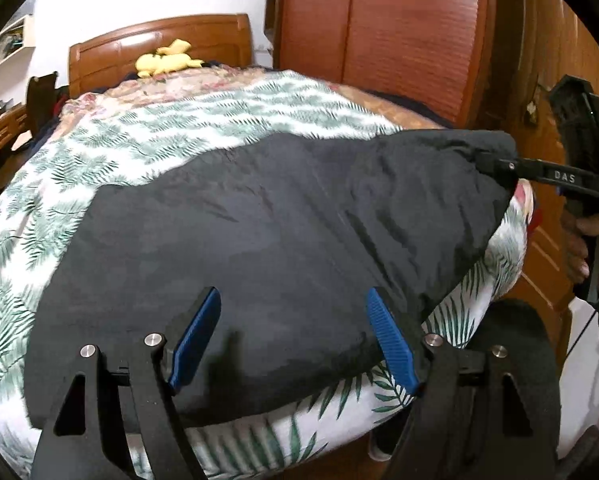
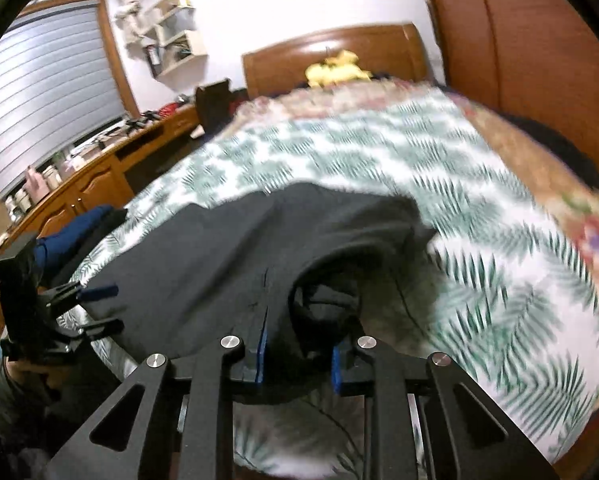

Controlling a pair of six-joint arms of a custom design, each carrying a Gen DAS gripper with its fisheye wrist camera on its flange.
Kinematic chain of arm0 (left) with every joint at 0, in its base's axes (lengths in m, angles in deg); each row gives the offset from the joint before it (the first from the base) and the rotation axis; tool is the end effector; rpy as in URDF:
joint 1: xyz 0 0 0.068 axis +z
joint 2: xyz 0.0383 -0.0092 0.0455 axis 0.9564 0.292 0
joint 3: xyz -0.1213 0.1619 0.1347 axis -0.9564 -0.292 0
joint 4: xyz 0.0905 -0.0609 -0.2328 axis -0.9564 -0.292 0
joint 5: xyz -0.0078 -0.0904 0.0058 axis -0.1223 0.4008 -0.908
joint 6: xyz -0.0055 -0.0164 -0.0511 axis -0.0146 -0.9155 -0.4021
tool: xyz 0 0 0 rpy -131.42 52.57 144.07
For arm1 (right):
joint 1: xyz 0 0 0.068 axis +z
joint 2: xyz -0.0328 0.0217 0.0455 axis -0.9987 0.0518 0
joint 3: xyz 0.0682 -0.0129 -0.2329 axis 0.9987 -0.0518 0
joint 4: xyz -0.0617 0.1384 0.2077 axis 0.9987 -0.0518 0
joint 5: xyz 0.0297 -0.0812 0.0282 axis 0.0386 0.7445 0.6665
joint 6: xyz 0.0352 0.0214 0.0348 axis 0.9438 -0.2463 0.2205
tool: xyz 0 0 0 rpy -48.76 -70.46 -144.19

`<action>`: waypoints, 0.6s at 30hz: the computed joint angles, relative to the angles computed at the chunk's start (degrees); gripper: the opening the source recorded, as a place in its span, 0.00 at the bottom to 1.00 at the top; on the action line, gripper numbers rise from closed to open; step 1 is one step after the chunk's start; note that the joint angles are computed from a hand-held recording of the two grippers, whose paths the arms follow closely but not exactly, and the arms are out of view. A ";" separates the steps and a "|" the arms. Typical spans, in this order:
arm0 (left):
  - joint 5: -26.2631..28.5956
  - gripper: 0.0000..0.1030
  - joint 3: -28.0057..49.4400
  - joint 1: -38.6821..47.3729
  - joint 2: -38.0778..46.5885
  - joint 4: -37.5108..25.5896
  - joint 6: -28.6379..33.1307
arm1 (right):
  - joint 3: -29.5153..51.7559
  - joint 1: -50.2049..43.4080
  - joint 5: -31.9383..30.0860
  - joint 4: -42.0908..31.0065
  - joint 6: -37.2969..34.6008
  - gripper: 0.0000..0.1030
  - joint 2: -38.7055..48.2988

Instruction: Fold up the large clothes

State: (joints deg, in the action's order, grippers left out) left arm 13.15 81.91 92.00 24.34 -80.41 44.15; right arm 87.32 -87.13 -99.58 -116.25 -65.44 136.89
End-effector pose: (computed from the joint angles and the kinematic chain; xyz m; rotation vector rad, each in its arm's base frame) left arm 0.2089 0.0534 0.1837 0.2854 2.2640 -0.2543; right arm 0.2011 0.0157 0.2626 -0.3316 2.1026 0.4663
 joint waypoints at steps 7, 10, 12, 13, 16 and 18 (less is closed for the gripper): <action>11.67 0.74 2.88 18.09 -1.49 -7.98 10.24 | 8.89 19.27 13.34 4.05 3.18 0.19 5.81; 15.39 0.74 4.72 25.99 1.23 -10.60 15.25 | 14.91 29.72 20.01 6.33 3.47 0.18 13.32; 17.58 0.74 6.20 31.38 3.95 -12.36 19.11 | 19.69 36.61 24.07 7.57 3.22 0.17 19.69; 18.37 0.74 7.04 33.72 5.41 -13.24 20.83 | 21.87 39.08 24.97 8.33 3.20 0.17 22.89; 19.45 0.74 9.58 39.35 10.11 -14.79 24.74 | 28.23 45.09 26.41 9.79 3.33 0.17 32.07; 19.56 0.74 10.71 41.95 12.21 -15.34 26.31 | 31.41 47.03 25.85 10.65 3.54 0.17 37.08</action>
State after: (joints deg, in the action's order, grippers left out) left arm 32.70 92.62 133.95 36.55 -95.76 70.46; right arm 118.72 -40.10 -73.73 -105.60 -61.90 173.97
